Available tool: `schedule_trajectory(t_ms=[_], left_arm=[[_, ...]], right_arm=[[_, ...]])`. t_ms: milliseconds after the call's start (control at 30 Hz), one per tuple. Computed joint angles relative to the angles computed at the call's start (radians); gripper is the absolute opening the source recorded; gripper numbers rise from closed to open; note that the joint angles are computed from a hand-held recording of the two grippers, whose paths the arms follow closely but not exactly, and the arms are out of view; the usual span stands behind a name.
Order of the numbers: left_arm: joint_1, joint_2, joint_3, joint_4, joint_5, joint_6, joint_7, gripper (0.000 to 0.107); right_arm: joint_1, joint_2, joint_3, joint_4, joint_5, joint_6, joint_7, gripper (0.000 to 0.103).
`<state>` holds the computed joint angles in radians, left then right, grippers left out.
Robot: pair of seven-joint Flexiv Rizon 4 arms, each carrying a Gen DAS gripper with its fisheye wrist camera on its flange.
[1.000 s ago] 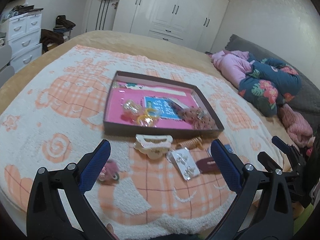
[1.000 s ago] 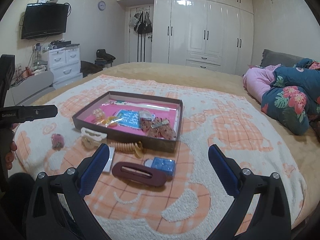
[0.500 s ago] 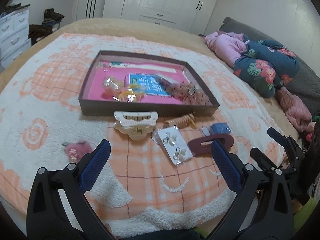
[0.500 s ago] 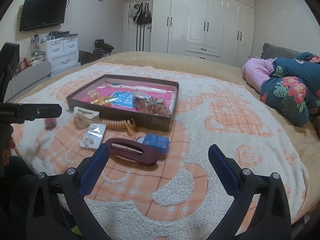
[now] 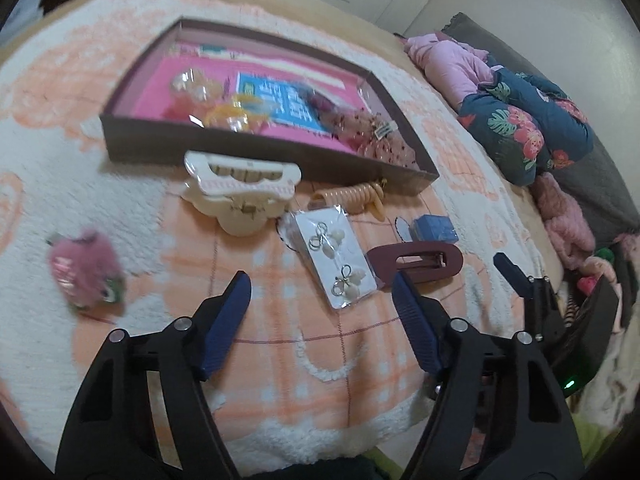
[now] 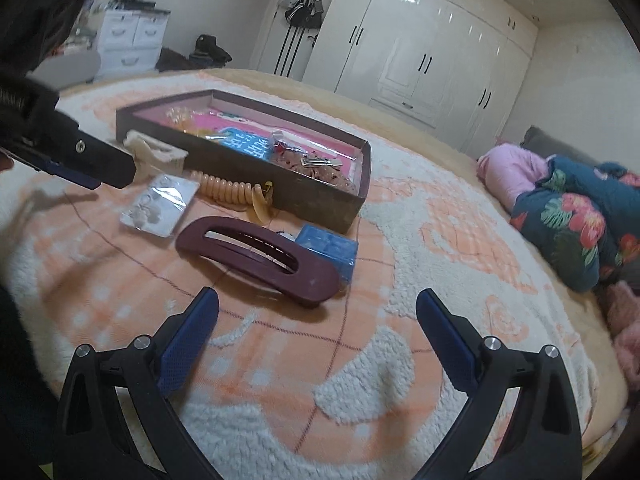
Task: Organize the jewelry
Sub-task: 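Grasp the white earring card with the left tool while the right tool grasps the maroon hair clip, then carry the earring card and maroon clip into the tray and open both tools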
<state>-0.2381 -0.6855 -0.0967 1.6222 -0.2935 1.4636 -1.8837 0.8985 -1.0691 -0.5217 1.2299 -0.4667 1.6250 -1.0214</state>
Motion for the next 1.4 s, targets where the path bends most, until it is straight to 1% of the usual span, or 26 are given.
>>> schedule_trajectory(t_ms=[33, 133, 267, 333, 400, 433, 500, 533, 567, 600, 667, 733, 800, 867, 900, 933, 967, 1000, 1033, 1067, 1100, 1167, 1333, 1400], left_arm=[[0.021, -0.006, -0.030, 0.000, -0.012, 0.003, 0.011, 0.062], [0.033, -0.018, -0.048, -0.015, -0.025, -0.011, 0.023, 0.062], [0.039, -0.037, -0.056, -0.042, -0.043, -0.037, 0.028, 0.062], [0.028, -0.047, -0.038, -0.064, -0.042, -0.057, 0.022, 0.062], [0.014, -0.055, -0.016, -0.085, -0.033, -0.077, 0.012, 0.062], [0.007, -0.060, -0.006, -0.097, -0.029, -0.086, 0.005, 0.062], [-0.004, -0.067, 0.015, -0.118, -0.017, -0.104, -0.008, 0.062], [-0.016, -0.074, 0.034, -0.137, -0.006, -0.122, -0.019, 0.062], [-0.026, -0.081, 0.051, -0.157, 0.005, -0.138, -0.031, 0.062], [-0.033, -0.086, 0.062, -0.171, 0.016, -0.150, -0.040, 0.062], [-0.066, -0.103, 0.113, -0.220, 0.056, -0.204, -0.074, 0.062], [-0.092, -0.117, 0.155, -0.267, 0.104, -0.258, -0.105, 0.062], [-0.108, -0.127, 0.180, -0.306, 0.151, -0.305, -0.130, 0.062], [-0.118, -0.138, 0.196, -0.345, 0.196, -0.349, -0.149, 0.057], [-0.117, -0.140, 0.197, -0.356, 0.213, -0.362, -0.155, 0.052], [-0.119, -0.143, 0.201, -0.370, 0.231, -0.379, -0.162, 0.049], [-0.117, -0.145, 0.198, -0.376, 0.243, -0.385, -0.167, 0.048], [-0.111, -0.147, 0.189, -0.380, 0.251, -0.386, -0.169, 0.047], [-0.102, -0.144, 0.177, -0.374, 0.253, -0.374, -0.166, 0.043], [-0.094, -0.140, 0.164, -0.363, 0.254, -0.356, -0.162, 0.042], [-0.085, -0.136, 0.149, -0.351, 0.252, -0.337, -0.152, 0.038], [-0.075, -0.125, 0.133, -0.326, 0.250, -0.306, -0.137, 0.036], [-0.069, -0.116, 0.110, -0.300, 0.229, -0.261, -0.102, 0.035], [-0.067, -0.104, 0.103, -0.274, 0.217, -0.223, -0.097, 0.035]], right_arm=[[0.008, -0.013, -0.020, -0.011, 0.001, 0.002, 0.006, 0.096], [0.028, -0.052, -0.082, -0.049, 0.005, 0.008, 0.020, 0.096], [0.020, -0.085, -0.101, -0.102, 0.004, 0.006, 0.015, 0.094], [0.014, -0.099, -0.104, -0.125, 0.001, 0.011, 0.007, 0.083], [0.002, -0.105, -0.089, -0.144, -0.008, 0.006, -0.009, 0.070], [-0.001, -0.108, -0.088, -0.147, -0.008, 0.013, -0.011, 0.066], [-0.002, -0.112, -0.094, -0.148, -0.003, 0.024, -0.017, 0.042], [0.000, -0.114, -0.103, -0.146, 0.002, 0.031, -0.019, 0.036], [0.004, -0.117, -0.115, -0.144, 0.010, 0.039, -0.021, 0.024], [0.008, -0.117, -0.126, -0.136, 0.021, 0.047, -0.022, 0.018], [0.011, -0.114, -0.134, -0.127, 0.050, 0.062, -0.025, 0.013], [-0.004, -0.107, -0.114, -0.130, 0.077, 0.065, -0.032, 0.010], [-0.022, -0.098, -0.082, -0.139, 0.086, 0.050, -0.045, 0.009], [-0.035, -0.094, -0.063, -0.147, 0.092, 0.045, -0.046, 0.009], [-0.046, -0.092, -0.046, -0.154, 0.089, 0.039, -0.050, 0.009], [-0.054, -0.090, -0.032, -0.158, 0.089, 0.038, -0.050, 0.009], [-0.064, -0.084, -0.012, -0.157, 0.089, 0.040, -0.051, 0.009], [-0.071, -0.074, 0.012, -0.152, 0.090, 0.039, -0.051, 0.009], [-0.078, -0.069, 0.027, -0.153, 0.090, 0.037, -0.050, 0.009], [-0.091, -0.063, 0.052, -0.156, 0.087, 0.034, -0.052, 0.009], [-0.098, -0.057, 0.069, -0.155, 0.085, 0.030, -0.053, 0.009], [-0.083, -0.040, 0.061, -0.123, 0.092, 0.040, -0.039, 0.009], [-0.090, -0.014, 0.088, -0.097, 0.095, 0.039, -0.034, 0.009], [-0.091, -0.007, 0.095, -0.090, 0.098, 0.040, -0.027, 0.009]])
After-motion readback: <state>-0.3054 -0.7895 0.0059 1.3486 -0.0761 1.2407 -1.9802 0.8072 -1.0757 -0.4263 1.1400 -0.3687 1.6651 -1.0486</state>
